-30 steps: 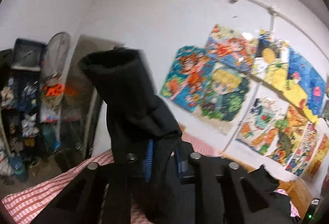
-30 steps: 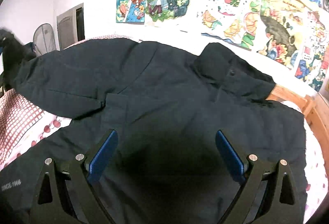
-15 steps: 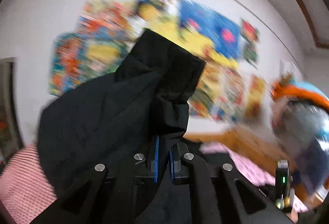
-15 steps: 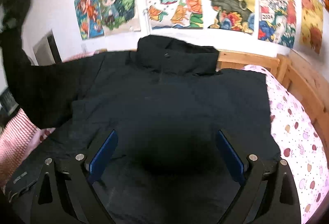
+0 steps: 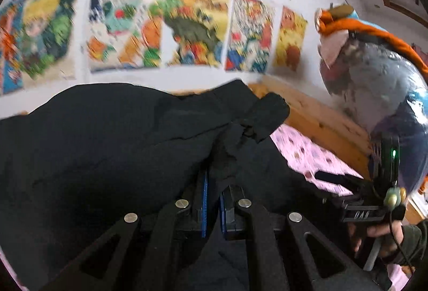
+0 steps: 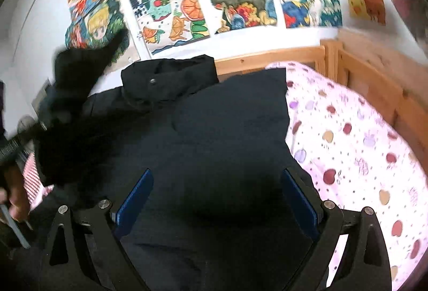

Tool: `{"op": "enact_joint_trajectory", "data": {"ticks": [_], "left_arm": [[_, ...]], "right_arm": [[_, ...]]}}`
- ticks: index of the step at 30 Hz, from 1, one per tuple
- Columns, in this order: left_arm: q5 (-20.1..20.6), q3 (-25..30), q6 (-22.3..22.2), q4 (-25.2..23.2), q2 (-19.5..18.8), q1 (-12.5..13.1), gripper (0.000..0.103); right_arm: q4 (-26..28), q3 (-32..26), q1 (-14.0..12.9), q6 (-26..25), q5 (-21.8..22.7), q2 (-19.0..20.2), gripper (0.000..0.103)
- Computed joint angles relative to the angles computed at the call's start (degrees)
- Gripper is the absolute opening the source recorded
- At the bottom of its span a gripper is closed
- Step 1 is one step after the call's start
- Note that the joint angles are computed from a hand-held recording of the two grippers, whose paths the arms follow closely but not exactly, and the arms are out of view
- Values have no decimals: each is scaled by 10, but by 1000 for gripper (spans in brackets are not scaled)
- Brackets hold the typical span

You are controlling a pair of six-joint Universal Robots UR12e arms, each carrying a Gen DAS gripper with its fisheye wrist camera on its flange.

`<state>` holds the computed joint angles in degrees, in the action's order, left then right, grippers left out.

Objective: Fold large clothes

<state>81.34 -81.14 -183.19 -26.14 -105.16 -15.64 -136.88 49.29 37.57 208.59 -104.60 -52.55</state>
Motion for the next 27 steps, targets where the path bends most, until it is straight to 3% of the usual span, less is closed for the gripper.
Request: {"op": "enact_joint_trajectory", "data": {"ticks": [7,9,10,13,15,21,25,27], "left_arm": [[-31,9,35,-98,-11,-1,11],[-38,10,41,-124,-11,0,16],[-42,10,43,-133,-11,0,25],[-77,3,40,-134,-8,6,72],[-90,-9,29,-114,-1,8,78],[-91,-28,0,-122,27,26,78],[-60,-58,-33,-109,62,50,87],[-45,-68,-51,-107,76,63,90]], "right_arm": [[-90,41,-29,49,120,-3,93],[-76,21,-34,52,150,10,93],[-70,8,-35,54,158,18,93],[-56,-24,-39,62,202,39,93],[-41,-43,-40,66,222,51,93],[38,-84,-37,88,217,72,93],[79,-115,-29,93,186,87,93],[86,-130,-28,103,191,94,91]]}}
